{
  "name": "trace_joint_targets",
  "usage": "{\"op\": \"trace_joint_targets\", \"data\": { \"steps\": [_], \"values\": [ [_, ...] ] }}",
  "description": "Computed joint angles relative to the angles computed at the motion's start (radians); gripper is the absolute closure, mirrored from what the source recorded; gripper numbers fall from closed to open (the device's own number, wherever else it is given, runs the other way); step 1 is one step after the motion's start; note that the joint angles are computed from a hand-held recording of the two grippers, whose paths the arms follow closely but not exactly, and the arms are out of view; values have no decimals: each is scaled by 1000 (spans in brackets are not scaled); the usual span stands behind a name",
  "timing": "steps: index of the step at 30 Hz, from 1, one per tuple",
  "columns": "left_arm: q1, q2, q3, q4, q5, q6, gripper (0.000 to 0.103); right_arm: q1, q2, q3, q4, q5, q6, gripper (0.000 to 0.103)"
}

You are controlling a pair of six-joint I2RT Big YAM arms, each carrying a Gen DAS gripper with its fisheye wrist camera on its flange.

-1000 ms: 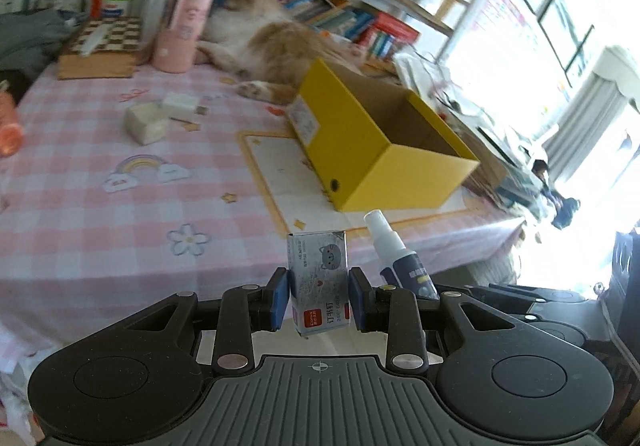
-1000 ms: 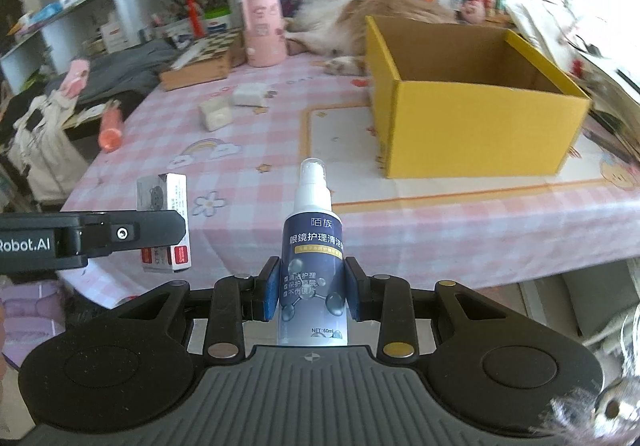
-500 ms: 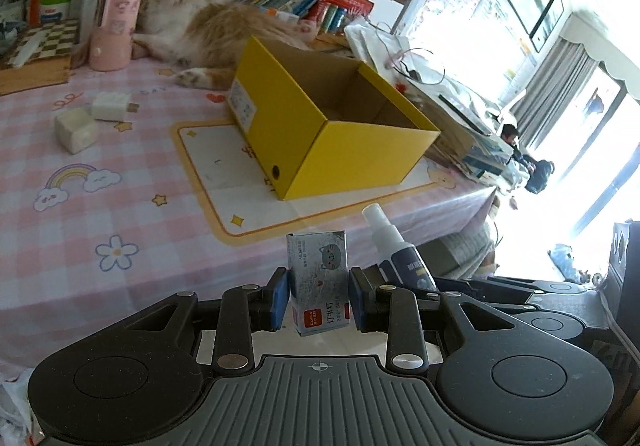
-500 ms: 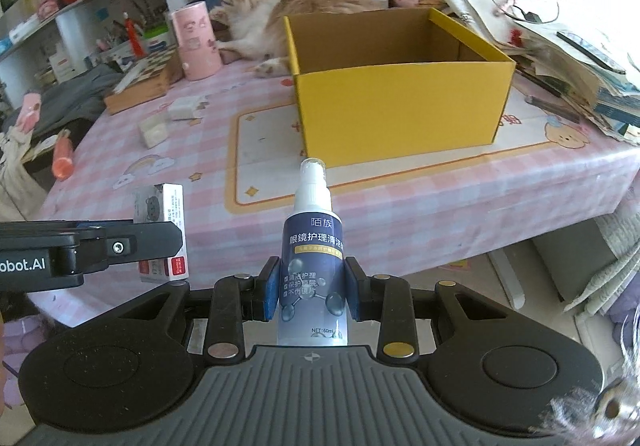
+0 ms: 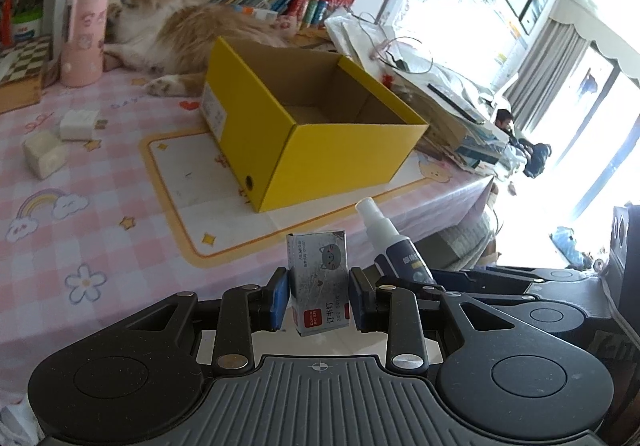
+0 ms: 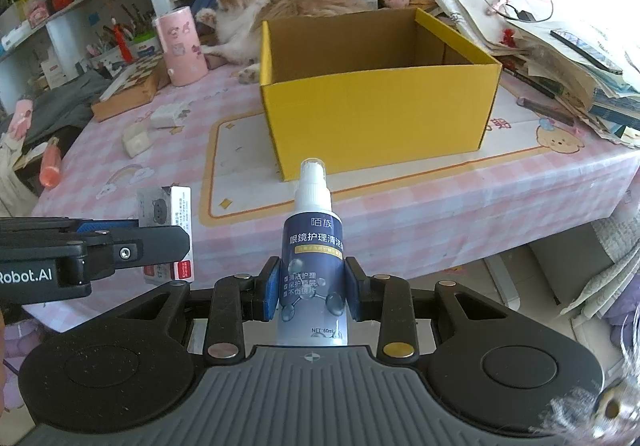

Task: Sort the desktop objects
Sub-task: 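Carry the medicine box and spray bottle in both tools over the yellow box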

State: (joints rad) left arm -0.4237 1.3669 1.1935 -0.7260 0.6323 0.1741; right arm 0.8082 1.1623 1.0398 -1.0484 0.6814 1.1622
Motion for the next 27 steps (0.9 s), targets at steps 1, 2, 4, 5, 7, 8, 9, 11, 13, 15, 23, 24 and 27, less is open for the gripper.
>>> {"op": "trace_joint_targets", "data": {
  "steps": [1, 2, 4, 5, 7, 8, 9, 11, 13, 15, 23, 24, 27],
  "values": [
    [-7, 6, 6, 2, -2, 0, 73, -6, -6, -4, -1, 2, 0, 73],
    [-13, 10, 10, 3, -3, 0, 73, -13, -13, -8, -2, 2, -2, 73],
    [-26, 19, 18, 8, -6, 0, 73, -26, -26, -17, -3, 3, -3, 73],
    [-33, 23, 21, 12, -8, -1, 73, -32, -31, -21, -4, 3, -4, 73],
    [-45, 30, 28, 23, -10, -3, 73, -46, -42, -29, -4, 2, -10, 73],
    [-51, 34, 32, 29, -10, -6, 73, -52, -49, -34, -4, 3, -14, 73],
    [-57, 37, 36, 36, -9, -8, 73, -58, -55, -37, -4, 5, -21, 73],
    [-67, 42, 40, 54, -8, -16, 73, -69, -69, -44, -5, 14, -36, 73],
    [-78, 45, 47, 76, -10, -29, 73, -81, -77, -45, -3, 32, -65, 73],
    [-88, 49, 58, 99, -11, -43, 73, -94, -89, -47, 10, 48, -106, 73],
    [-126, 73, 109, 225, -34, -114, 73, -217, -150, -55, 158, 39, -325, 73],
    [-131, 82, 121, 238, -39, -126, 73, -235, -157, -55, 178, 33, -355, 73],
    [-148, 111, 156, 277, -64, -154, 73, -301, -176, -55, 250, 3, -457, 73]
  ]
}}
